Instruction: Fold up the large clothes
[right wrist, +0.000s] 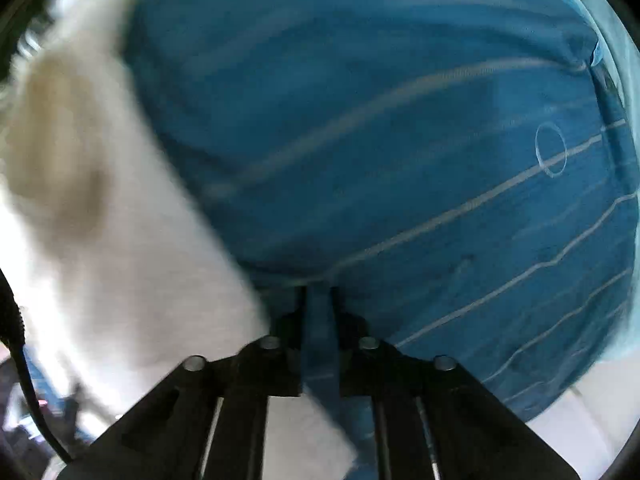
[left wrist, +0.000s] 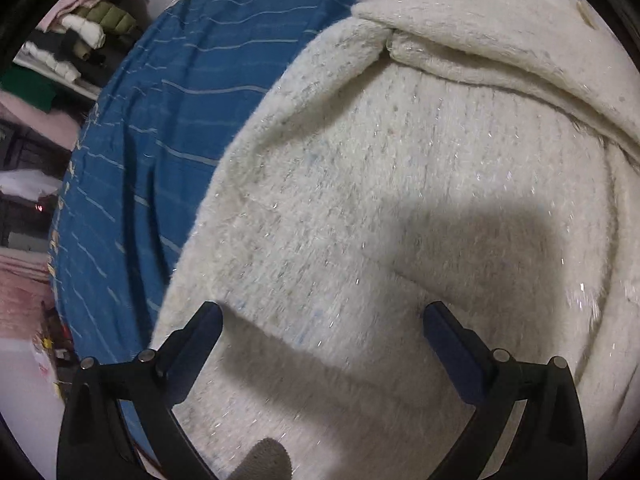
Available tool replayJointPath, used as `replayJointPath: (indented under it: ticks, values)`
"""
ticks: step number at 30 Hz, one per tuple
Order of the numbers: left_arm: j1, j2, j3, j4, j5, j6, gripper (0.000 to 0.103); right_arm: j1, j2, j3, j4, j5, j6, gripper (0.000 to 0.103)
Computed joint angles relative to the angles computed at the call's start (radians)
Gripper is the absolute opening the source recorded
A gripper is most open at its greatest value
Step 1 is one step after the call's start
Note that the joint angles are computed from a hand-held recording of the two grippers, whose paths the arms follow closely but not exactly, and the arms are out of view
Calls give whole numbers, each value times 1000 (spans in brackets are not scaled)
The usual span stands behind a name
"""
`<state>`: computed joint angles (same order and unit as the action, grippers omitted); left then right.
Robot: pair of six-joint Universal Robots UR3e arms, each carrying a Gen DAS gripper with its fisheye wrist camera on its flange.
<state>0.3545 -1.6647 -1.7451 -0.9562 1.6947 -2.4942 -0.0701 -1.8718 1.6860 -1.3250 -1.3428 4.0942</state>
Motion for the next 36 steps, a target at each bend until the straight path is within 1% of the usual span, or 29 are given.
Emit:
replayJointPath:
  ticks: [1, 2, 3, 4, 6, 7, 8, 9, 10, 11, 13, 14, 16, 17, 18, 19, 20, 22, 23, 25, 26, 27, 28, 30, 31, 33, 34, 35, 36]
  values:
    - [8, -17, 10, 2, -9, -10, 103, -26, -31, -5, -34, 29, -10, 37]
    - [15, -21, 11, 0, -22, -32, 103, -51, -49, -16, -78, 62, -20, 59]
    - [23, -21, 9, 0, -39, -56, 103, -59, -51, -20, -112, 77, -26, 67]
    - [27, -23, 8, 1, -45, -67, 103, -63, -42, -22, -141, 89, -38, 71]
    - [33, -16, -8, 15, -52, -75, 103, -78, -6, 16, -198, 172, -86, 71]
    - [30, -6, -17, 24, -50, -76, 103, -109, -16, 71, -192, 225, -129, 70]
    - [35, -1, -29, 37, -52, -68, 103, -102, 8, 113, -226, 261, -133, 48]
    - [34, 6, -37, 42, -51, -67, 103, -71, 46, 112, -227, 240, -137, 14]
    - [30, 6, -34, 38, -45, -68, 103, -51, 53, 106, -205, 206, -130, 6]
    - [22, 16, -42, 32, -37, -75, 103, -47, 17, 131, -220, 189, -105, 6]
    - [13, 4, -29, 35, -19, -83, 103, -46, -27, 144, -184, 160, -83, 6]
    - [8, -3, -21, 40, -7, -89, 103, -51, -37, 150, -172, 169, -95, 6]
    - [-27, 7, -35, 54, 40, -125, 103, -81, 3, 79, -118, 191, -190, 8]
    - [-47, 6, -36, 61, 68, -140, 103, -103, 27, 31, -91, 215, -239, 14]
    - [-68, 5, -38, 68, 98, -154, 103, -158, 44, 2, -57, 221, -318, 16]
    - [-92, 2, -37, 75, 133, -174, 103, -191, 45, -42, -18, 226, -366, 22]
    - [-114, -2, -36, 81, 168, -195, 103, -233, 58, -94, -1, 239, -410, 37]
    - [-160, -13, -28, 82, 239, -245, 103, -333, 81, -151, -16, 287, -477, 52]
    - [-177, -17, -20, 77, 266, -271, 103, -392, 97, -158, -44, 331, -504, 53]
    - [-205, -21, 8, 40, 301, -343, 103, -494, 169, -155, -142, 422, -526, 53]
    - [-216, -19, 16, 29, 316, -373, 103, -533, 230, -161, -204, 472, -532, 53]
    - [-228, -18, 25, 21, 333, -402, 103, -582, 290, -182, -211, 516, -574, 53]
    - [-241, -16, 30, 20, 348, -430, 103, -595, 374, -203, -264, 577, -563, 53]
    - [-275, -19, 22, 41, 396, -470, 103, -589, 517, -233, -359, 673, -516, 53]
    - [-284, -31, 23, 52, 412, -476, 103, -589, 559, -191, -414, 704, -514, 53]
    - [-308, -51, 6, 80, 443, -489, 103, -523, 632, -185, -495, 736, -440, 53]
    - [-317, -65, -2, 94, 458, -490, 103, -509, 666, -226, -495, 734, -447, 39]
    - [-319, -74, -12, 111, 462, -483, 103, -472, 684, -309, -440, 672, -487, 10]
    - [-323, -81, -20, 127, 469, -481, 103, -444, 667, -373, -385, 583, -538, 10]
